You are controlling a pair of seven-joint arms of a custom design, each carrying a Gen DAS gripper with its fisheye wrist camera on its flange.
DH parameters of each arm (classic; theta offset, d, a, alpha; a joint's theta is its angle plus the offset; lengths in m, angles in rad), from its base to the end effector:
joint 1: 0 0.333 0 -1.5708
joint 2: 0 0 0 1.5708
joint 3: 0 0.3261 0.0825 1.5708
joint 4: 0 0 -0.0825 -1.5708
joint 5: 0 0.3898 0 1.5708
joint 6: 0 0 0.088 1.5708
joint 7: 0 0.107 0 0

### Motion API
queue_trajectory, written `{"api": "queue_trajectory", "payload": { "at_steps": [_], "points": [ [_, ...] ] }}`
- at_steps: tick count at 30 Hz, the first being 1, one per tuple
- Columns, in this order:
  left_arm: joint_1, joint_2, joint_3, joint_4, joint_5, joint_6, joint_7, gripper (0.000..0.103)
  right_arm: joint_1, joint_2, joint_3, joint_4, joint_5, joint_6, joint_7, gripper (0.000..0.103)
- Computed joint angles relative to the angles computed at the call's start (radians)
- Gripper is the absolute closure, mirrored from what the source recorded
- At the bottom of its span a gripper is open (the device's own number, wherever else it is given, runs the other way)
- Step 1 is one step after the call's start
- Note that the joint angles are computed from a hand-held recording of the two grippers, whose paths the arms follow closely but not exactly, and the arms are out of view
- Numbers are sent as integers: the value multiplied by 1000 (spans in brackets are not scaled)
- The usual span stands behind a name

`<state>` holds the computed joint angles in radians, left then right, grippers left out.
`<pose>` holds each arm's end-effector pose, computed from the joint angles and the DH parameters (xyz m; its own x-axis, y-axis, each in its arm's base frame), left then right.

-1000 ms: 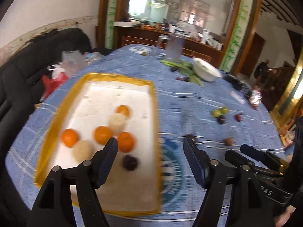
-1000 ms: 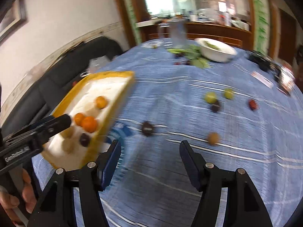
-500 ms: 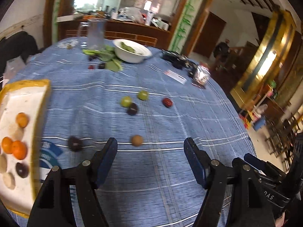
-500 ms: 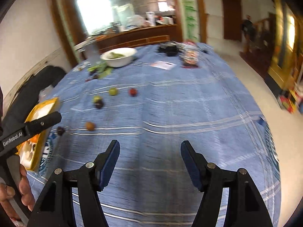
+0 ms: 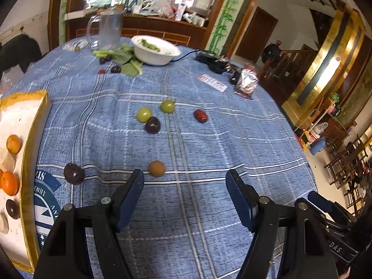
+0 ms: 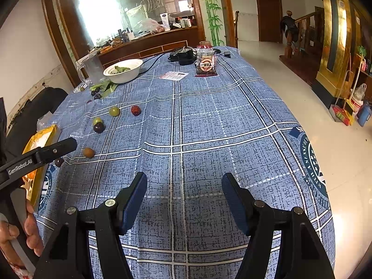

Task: Organize fruits
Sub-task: 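Move both open tools back toward the dark plums on the cloth, then grasp a dark plum with the left tool while right tool grasps another dark plum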

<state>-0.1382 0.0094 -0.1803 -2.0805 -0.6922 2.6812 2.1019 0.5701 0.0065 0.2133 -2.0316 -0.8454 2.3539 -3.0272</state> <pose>0.5705 -0.1668 0.4906 -0.3893 -0.8750 0.2877 -0.7809 0.1478 -0.6069 0.4245 0.4080 0.4864 -0.3046 -0.9363 -0.1749 -0.6772 0.3420 -0.6514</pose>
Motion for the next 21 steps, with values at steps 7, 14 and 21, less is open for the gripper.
{"api": "queue_trajectory", "payload": {
  "at_steps": [7,14,21],
  "points": [
    [44,-45,39,-28,-71,21,48,29,5,81,-21,104,21,15,-108,32],
    [113,-64,92,-73,27,67,-48,27,-7,283,-71,316,81,233,-254,36],
    [150,-73,105,-96,69,71,-78,27,33,525,-125,610,213,229,-439,40]
  ]
}}
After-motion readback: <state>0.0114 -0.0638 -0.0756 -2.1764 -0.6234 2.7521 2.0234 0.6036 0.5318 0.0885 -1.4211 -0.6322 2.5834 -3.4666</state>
